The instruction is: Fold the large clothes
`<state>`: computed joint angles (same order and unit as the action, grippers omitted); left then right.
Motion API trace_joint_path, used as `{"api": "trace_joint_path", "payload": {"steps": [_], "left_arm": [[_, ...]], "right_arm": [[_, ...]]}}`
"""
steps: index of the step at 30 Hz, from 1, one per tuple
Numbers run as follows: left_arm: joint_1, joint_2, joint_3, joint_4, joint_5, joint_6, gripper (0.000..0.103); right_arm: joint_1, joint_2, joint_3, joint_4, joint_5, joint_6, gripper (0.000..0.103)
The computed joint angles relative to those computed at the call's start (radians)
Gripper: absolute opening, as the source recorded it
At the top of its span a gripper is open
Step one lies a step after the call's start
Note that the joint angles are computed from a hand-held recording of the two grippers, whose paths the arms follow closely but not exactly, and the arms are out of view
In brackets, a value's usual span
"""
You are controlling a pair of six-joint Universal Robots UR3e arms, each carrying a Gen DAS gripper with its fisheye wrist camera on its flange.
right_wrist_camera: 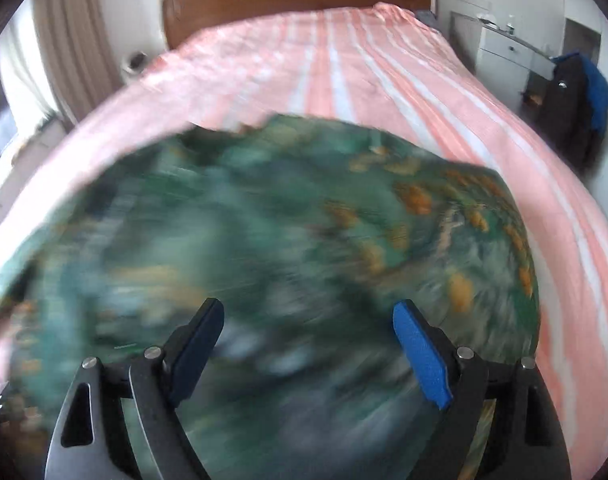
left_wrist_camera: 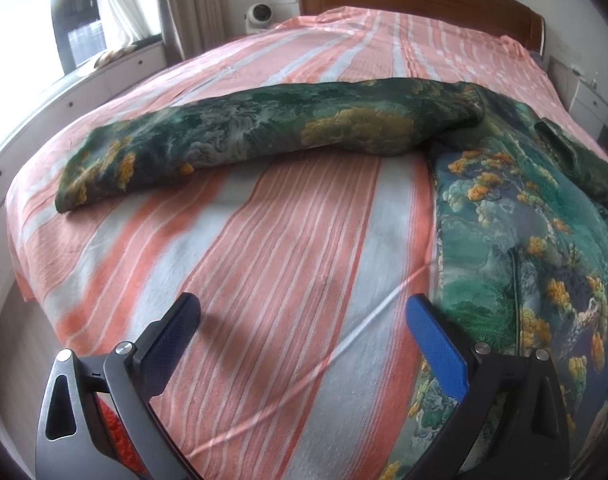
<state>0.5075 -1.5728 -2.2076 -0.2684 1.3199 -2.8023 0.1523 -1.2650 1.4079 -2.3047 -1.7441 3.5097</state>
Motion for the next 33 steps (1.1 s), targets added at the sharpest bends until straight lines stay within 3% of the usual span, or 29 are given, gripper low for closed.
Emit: {"api": "trace_joint_path", "payload": {"steps": [2, 5, 7, 10, 13, 16, 17, 18, 19, 22, 28, 33], "left_arm": [[0.048, 0.037, 0.019, -0.090, -0.073, 0.025, 0.102], [0.182, 0.060, 0.144, -0.370, -0.273, 0.059, 0.102], [0.258, -0.010, 0.279, -0.539, -0.384, 0.039, 0.102], [0.304, -0.223, 0.536, -0.714, -0.468, -0.049, 0.102], [0.313, -0.444, 0.760, -0.739, -0.470, -0.231, 0.102], [0.344, -0.554, 0.827, -0.600, -0.512, -0.471, 0.099], [0.344, -0.562, 0.827, -0.531, -0.498, -0.543, 0.081], [0.327, -0.571, 0.868, -0.529, -0.448, -0.570, 0.033], [0.297, -0.586, 0.947, -0.587, -0.390, -0.547, 0.015], [0.181, -0.562, 1.110, -0.620, -0.237, -0.466, 0.014], [-0.182, -0.450, 1.292, -0.512, -0.072, -0.229, 0.013], [-0.538, -0.565, 1.447, -0.474, 0.094, -0.096, 0.014]], "right_arm": [[0.061, -0.073, 0.045, -0.022, 0.023, 0.015, 0.086], [0.162, -0.151, 0.125, -0.068, 0.038, 0.044, 0.086], [0.255, -0.216, 0.196, -0.097, 0.036, 0.083, 0.086], [0.387, -0.232, 0.247, -0.138, -0.017, 0.140, 0.086], [0.491, -0.223, 0.282, -0.176, -0.076, 0.203, 0.086], [0.571, -0.218, 0.292, -0.184, -0.109, 0.283, 0.086], [0.582, -0.219, 0.300, -0.189, -0.111, 0.297, 0.086], [0.592, -0.222, 0.306, -0.190, -0.119, 0.311, 0.086], [0.613, -0.228, 0.315, -0.191, -0.138, 0.334, 0.086], [0.660, -0.257, 0.357, -0.209, -0.207, 0.380, 0.086], [0.694, -0.335, 0.461, -0.302, -0.328, 0.412, 0.086], [0.692, -0.390, 0.523, -0.370, -0.374, 0.423, 0.086]]}}
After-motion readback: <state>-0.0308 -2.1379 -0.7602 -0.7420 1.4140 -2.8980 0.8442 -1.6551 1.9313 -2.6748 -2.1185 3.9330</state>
